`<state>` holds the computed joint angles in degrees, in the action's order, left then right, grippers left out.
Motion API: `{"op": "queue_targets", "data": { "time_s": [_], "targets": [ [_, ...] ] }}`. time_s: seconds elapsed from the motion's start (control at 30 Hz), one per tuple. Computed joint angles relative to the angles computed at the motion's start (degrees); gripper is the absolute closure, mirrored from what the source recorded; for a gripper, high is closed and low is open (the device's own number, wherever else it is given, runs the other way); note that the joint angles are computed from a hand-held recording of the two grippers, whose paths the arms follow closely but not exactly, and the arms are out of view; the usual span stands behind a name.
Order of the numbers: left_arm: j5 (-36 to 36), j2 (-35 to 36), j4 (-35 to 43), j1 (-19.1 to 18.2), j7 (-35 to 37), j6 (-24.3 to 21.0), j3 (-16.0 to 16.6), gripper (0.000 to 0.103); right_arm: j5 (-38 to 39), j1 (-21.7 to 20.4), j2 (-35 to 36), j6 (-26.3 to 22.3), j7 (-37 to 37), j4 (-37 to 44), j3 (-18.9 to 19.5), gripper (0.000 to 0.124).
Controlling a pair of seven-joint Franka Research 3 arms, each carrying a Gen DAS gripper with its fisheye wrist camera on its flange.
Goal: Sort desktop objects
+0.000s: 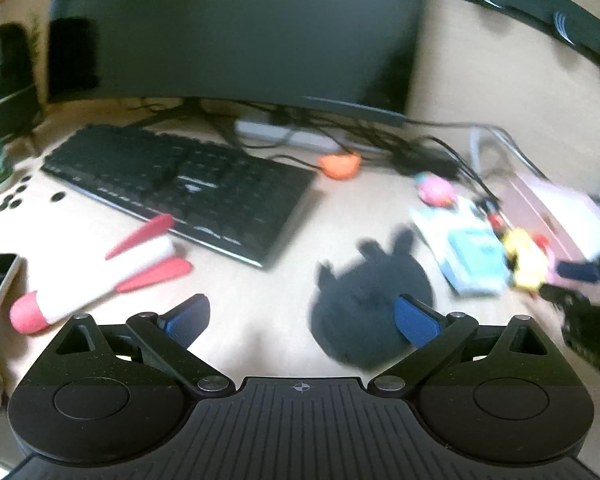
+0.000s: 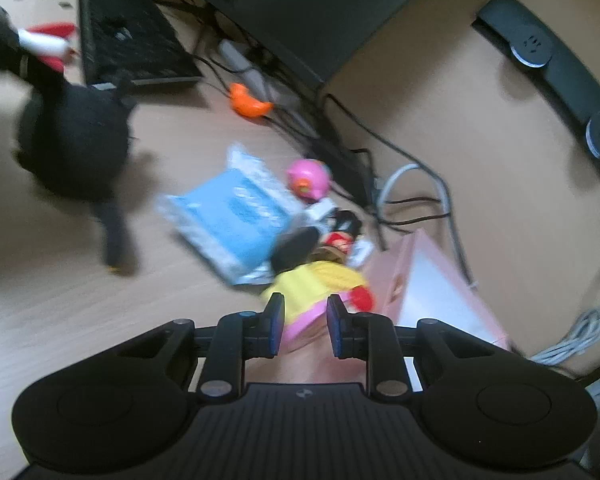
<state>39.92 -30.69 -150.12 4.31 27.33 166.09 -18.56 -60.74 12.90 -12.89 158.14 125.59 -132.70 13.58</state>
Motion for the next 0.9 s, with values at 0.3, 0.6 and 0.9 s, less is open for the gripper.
{"op": "queue_targets", "data": {
  "time_s": [0.3,0.6,0.9],
  "targets": [
    [2.40,4.58,2.51,-1.17,4.36,-3.55,-1.61,0.002,11.68,-4.63,-3.54,1.39,6.21,-2.61,4.19,0.058],
    [22.45,11.78,11.80,5.00,-9.14,-13.15,-5.12,0.002,25.06,-1.02,0.01,3.68,1.85,3.34,0.22,0.062],
    [11.43,4.91,4.91,-3.80,-4.60,-5.29,5.64,0.002,31.18,9.26,22.22,4.01,0.32,29.29,-6.91,0.058]
  ]
}}
